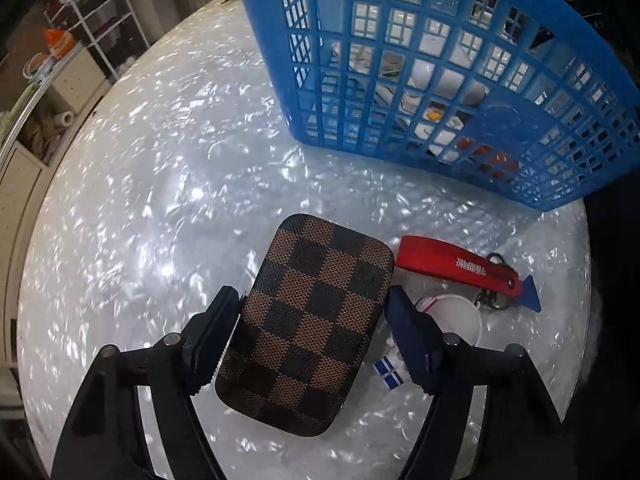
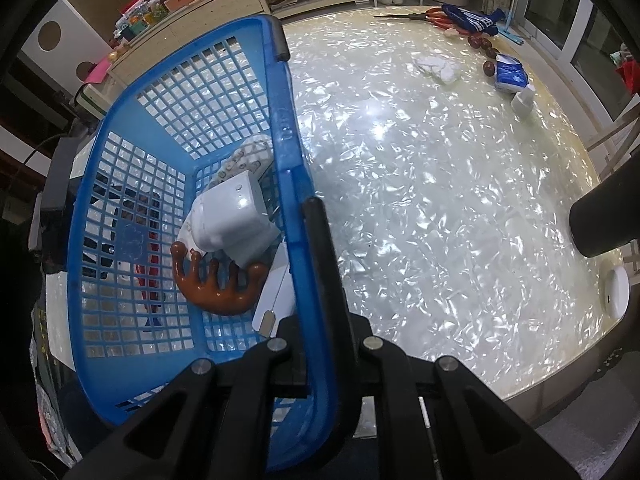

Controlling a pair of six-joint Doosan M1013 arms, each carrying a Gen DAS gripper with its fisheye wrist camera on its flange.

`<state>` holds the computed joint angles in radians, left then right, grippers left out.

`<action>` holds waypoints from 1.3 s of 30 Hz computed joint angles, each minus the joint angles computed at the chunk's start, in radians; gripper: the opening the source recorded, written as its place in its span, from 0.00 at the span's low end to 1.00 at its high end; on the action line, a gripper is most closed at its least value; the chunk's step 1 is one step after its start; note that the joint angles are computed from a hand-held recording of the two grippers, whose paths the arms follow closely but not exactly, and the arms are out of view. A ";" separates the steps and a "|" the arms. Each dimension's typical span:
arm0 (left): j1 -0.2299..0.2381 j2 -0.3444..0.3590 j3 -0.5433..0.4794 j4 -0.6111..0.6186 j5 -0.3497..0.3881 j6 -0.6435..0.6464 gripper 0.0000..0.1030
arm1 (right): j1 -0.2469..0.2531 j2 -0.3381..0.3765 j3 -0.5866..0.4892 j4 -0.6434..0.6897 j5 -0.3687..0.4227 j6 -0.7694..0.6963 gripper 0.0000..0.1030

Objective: Organize rigid objects
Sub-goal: 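Grasp the brown checkered wallet with the left gripper and lift it, then carry the wallet with the left gripper and release it into the basket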

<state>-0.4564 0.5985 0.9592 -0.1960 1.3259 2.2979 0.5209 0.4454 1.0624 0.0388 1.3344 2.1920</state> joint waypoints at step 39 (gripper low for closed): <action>-0.111 -0.108 -0.145 -0.080 -0.084 -0.117 0.75 | -0.004 -0.020 0.035 0.025 -0.065 -0.043 0.07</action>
<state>-0.5672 0.4904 0.8137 -0.2757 1.2420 2.1807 0.5165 0.4251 1.0970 0.0642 1.2692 2.1493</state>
